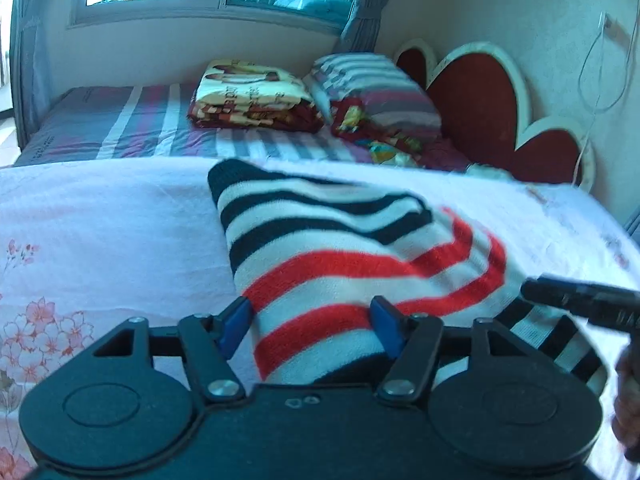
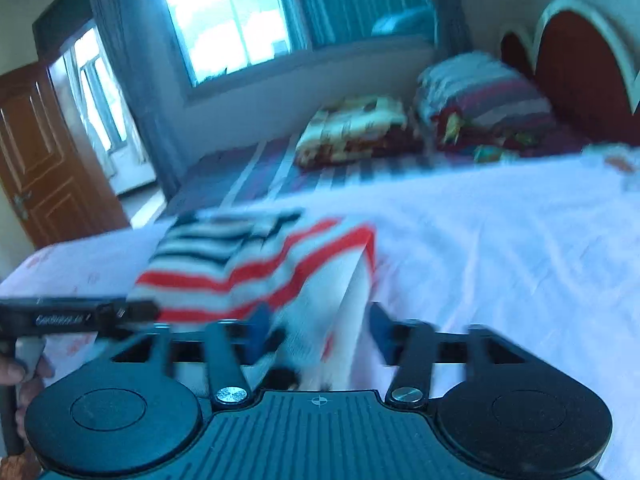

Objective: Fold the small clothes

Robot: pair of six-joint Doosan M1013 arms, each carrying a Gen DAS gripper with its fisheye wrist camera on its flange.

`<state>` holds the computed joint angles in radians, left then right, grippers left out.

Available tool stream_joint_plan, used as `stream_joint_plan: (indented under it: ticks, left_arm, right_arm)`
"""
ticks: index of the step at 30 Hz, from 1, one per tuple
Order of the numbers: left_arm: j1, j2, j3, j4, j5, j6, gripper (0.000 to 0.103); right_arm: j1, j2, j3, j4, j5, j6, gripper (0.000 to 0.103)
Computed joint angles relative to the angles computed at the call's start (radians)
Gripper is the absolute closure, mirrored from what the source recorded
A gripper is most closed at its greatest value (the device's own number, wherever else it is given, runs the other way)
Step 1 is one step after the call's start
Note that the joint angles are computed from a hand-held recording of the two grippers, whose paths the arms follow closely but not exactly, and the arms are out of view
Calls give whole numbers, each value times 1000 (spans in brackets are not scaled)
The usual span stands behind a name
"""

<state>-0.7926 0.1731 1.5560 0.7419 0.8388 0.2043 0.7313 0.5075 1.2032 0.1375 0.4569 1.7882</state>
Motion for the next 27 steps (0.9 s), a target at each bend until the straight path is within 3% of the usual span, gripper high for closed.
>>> stream_joint_plan:
  ticks: [2, 4, 6, 8, 10, 13, 15, 17, 19, 24, 27]
  left_arm:
    - [4, -7, 9, 36, -26, -40, 45]
    - [16, -5, 3, 22, -38, -41, 45]
    - [24, 11, -22, -3, -1, -2, 45]
    - [37, 21, -33, -44, -1, 42, 43]
    - [51, 36, -50, -94, 23, 104, 38]
    - [67, 39, -43, -138, -3, 114, 30]
    - [67, 35, -35, -135, -12, 101, 31]
    - [54, 19, -23, -105, -17, 78, 39]
    - [24, -3, -9, -50, -14, 47, 51]
    - [-58, -39, 18, 31, 26, 3, 50]
    - [-92, -44, 26, 30, 67, -8, 50]
  right_arm:
    - [-29, 41, -70, 136, 72, -43, 41]
    - [-48, 77, -120, 193, 109, -29, 50]
    - [-55, 106, -164, 211, 157, -45, 79]
    - [-47, 119, -182, 184, 162, -96, 92]
    - [-30, 140, -210, 37, 203, -63, 92]
    - [-29, 129, -178, 47, 169, -26, 92]
    - [-27, 108, -153, 22, 150, 13, 92]
    - [-25, 59, -91, 22, 80, 14, 92]
    - [-19, 3, -26, 62, 26, -88, 92]
    - [9, -102, 99, 231, 2, -432, 92]
    - [32, -118, 127, 126, 30, -414, 93]
